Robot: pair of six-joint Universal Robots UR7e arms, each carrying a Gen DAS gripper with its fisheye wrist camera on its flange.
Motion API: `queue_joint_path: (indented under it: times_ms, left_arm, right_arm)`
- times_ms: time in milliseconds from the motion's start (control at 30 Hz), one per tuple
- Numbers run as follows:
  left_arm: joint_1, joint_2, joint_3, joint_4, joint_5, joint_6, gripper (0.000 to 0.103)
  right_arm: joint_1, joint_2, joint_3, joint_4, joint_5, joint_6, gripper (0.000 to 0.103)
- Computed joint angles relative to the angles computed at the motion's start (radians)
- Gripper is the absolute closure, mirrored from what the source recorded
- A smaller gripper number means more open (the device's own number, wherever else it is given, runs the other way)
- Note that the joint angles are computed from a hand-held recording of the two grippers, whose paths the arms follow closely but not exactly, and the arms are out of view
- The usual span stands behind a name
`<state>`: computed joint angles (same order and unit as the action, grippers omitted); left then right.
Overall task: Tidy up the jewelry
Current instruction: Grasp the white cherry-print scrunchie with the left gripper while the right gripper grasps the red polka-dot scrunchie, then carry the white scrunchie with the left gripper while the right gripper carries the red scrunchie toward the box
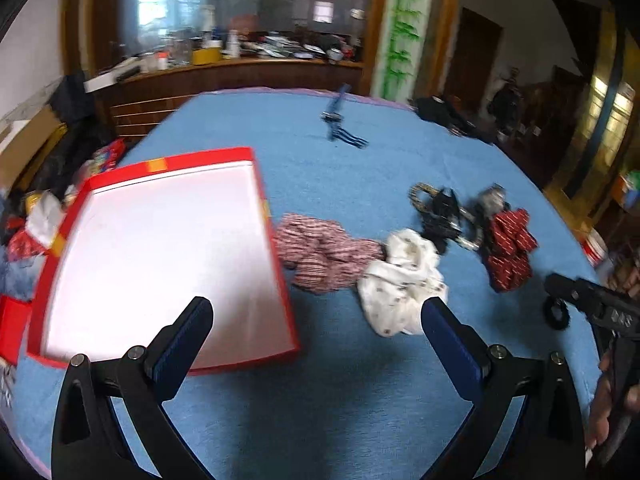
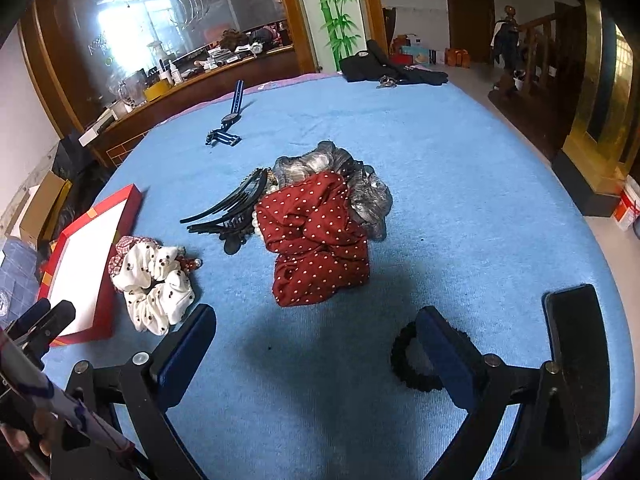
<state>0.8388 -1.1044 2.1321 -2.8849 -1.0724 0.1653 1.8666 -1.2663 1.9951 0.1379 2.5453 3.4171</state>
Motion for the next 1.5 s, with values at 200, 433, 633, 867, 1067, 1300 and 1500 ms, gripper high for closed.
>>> queue_joint_path:
  times_ms: [200,433,633,867,1067,1300,1500]
  left_arm:
    - [-0.009,0.065,-0.038,0.031,-0.057,0.058,0.018]
    - [-0.023,0.174,-0.104,0.068,-0.031,0.086,0.035]
    - [-0.02,0.234,-0.151,0.13,-0.018,0.056,0.083]
    - [-0.014,0.19,-0.129,0.11,-0.093,0.061,0.092]
    - [-0.019,0.142,-0.104,0.097,-0.124,0.068,0.092]
    - [-0.026,0.114,-0.079,0.092,-0.128,0.062,0.092]
    - [-0.034,0.107,-0.061,0.08,-0.132,0.061,0.092]
  right_arm:
    - [-0.01,-0.032,0.016,-0.014,-0.004,-0.003,0.003]
    - [-0.044,-0.07,0.038,-0.013,-0.021,0.006,0.003]
    - [-0.074,-0.082,0.027,0.001,-0.051,-0.003,0.003]
    - [-0.108,-0.047,-0.024,0.014,-0.093,-0.038,0.003]
    - [-0.12,0.023,-0.083,0.021,-0.089,-0.096,0.003]
    - [-0.139,0.083,-0.121,0.063,-0.06,-0.102,0.034]
    - [-0.131,0.005,-0.045,0.011,-0.109,-0.095,0.07]
